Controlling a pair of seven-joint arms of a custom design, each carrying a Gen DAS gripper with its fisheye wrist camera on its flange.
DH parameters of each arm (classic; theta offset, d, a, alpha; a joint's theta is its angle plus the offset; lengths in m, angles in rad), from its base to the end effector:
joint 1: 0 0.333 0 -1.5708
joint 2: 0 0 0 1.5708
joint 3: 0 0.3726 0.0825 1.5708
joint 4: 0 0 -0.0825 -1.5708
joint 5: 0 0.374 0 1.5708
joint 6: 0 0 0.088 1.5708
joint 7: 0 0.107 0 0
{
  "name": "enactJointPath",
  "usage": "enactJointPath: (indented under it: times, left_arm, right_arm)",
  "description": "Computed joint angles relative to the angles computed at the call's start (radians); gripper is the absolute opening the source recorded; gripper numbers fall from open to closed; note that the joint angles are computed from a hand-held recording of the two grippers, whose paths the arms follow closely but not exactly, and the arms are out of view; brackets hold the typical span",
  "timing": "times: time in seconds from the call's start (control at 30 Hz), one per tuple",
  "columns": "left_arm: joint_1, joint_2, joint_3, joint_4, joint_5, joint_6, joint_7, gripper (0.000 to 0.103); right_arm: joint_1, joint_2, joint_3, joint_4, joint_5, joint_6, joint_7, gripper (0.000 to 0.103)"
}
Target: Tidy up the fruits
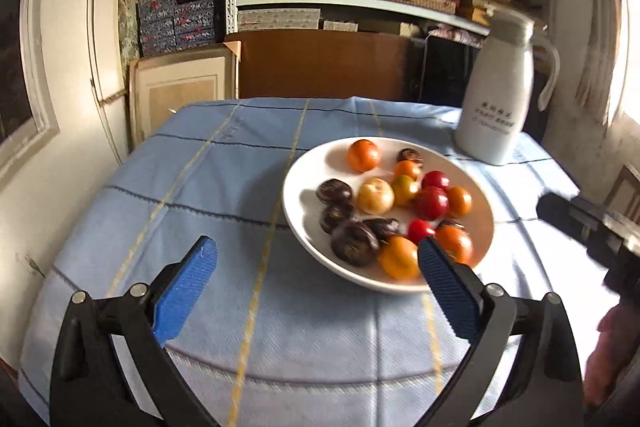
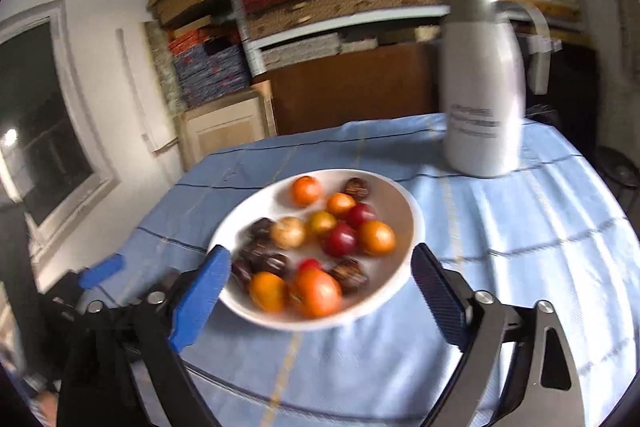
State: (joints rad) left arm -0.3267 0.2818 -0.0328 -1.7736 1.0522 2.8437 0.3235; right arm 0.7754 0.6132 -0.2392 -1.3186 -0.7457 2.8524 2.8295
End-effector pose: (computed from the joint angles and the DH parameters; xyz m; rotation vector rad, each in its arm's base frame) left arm 0.6193 -0.2788 0.5307 -1.6504 1.6641 -0.8959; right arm 0.6277 0.4866 0.5311 -1.5279 1.5096 -0.6225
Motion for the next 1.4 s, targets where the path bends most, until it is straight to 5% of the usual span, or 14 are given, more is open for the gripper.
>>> enactJointPath:
  times: [0.1, 0.27, 0.37, 0.47, 0.57, 0.73, 1.1, 1.4]
  left_arm:
    - [0.005, -0.027, -0.008, -0.043, -0.010, 0.026, -0.006, 0.098]
    - [-0.009, -0.063, -0.014, -0.093, 0.056, 0.030, -0.047, 0.098]
    - [-0.037, -0.075, -0.024, -0.085, 0.183, -0.075, -0.120, 0.098]
    - [-0.040, -0.065, -0.064, -0.062, 0.195, -0.219, -0.098, 0.098]
    - [0.005, -0.060, -0.087, -0.065, 0.102, -0.162, -0.029, 0.098]
    - [0.029, -0.069, -0.079, -0.096, -0.002, -0.061, 0.013, 0.098]
    - [-0.002, -0.072, -0.075, -0.087, 0.092, -0.101, -0.029, 0.099]
    - [-0.004, -0.068, -0.081, -0.081, 0.101, -0.121, -0.029, 0.099]
  right_arm:
    - [0.115, -0.063, -0.131, -0.118, -0.161, -0.039, 0.194, 0.100]
    - [0.095, -0.111, -0.083, -0.186, -0.241, -0.045, 0.247, 0.100]
    - [0.075, -0.102, -0.031, -0.162, -0.267, -0.086, 0.196, 0.100]
    - [0.086, -0.074, 0.009, -0.105, -0.299, -0.230, 0.114, 0.100]
    - [0.067, -0.070, 0.051, -0.093, -0.321, -0.259, 0.094, 0.100]
    - [0.017, -0.091, 0.101, -0.129, -0.345, -0.168, 0.139, 0.100]
    - [-0.050, -0.117, 0.143, -0.180, -0.259, -0.054, 0.188, 0.100]
    - [-0.024, -0.110, 0.098, -0.191, -0.164, -0.020, 0.152, 0.100]
